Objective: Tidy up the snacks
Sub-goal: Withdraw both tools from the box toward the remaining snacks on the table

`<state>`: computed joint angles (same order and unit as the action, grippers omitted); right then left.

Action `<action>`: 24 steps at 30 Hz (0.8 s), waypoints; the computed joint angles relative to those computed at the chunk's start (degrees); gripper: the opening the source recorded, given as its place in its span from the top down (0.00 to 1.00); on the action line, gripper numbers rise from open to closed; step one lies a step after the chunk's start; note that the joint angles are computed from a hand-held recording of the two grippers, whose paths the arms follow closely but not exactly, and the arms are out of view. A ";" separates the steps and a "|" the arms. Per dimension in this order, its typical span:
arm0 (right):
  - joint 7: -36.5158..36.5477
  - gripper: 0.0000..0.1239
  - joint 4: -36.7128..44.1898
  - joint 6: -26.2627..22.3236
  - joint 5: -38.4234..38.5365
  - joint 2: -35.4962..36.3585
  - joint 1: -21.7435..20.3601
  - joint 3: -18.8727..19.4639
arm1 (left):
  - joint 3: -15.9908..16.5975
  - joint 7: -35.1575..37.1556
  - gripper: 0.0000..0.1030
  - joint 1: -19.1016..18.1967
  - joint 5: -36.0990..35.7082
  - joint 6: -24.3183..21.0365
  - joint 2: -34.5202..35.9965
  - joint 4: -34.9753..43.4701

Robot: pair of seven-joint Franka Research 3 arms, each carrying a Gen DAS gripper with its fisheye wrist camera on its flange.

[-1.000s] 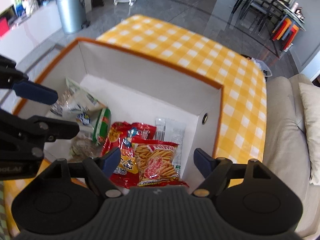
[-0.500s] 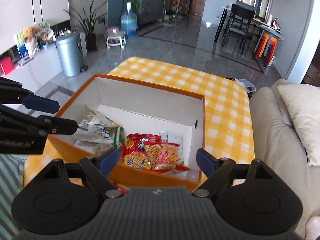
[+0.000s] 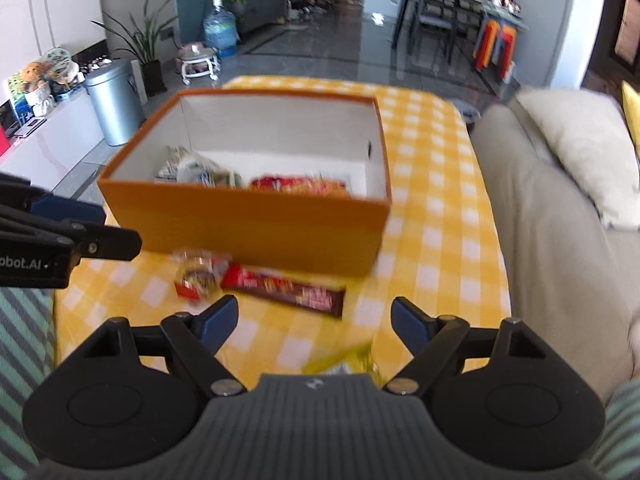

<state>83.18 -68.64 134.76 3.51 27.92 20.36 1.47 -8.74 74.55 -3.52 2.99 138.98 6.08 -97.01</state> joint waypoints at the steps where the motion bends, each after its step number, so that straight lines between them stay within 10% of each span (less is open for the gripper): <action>1: 0.29 0.35 -1.57 0.39 0.18 -0.81 -0.10 -0.06 | -0.09 -0.32 0.45 0.08 -1.06 -0.35 -0.24 -0.52; 7: 2.54 0.35 -8.52 2.85 -2.04 -3.51 0.12 -1.11 | -0.49 -2.93 0.42 -0.58 -2.33 -2.05 -0.13 -1.95; 24: 1.58 0.35 -6.88 -10.13 -0.39 -1.47 -1.72 0.03 | -0.50 -9.22 0.38 0.60 -8.82 -14.69 4.13 0.42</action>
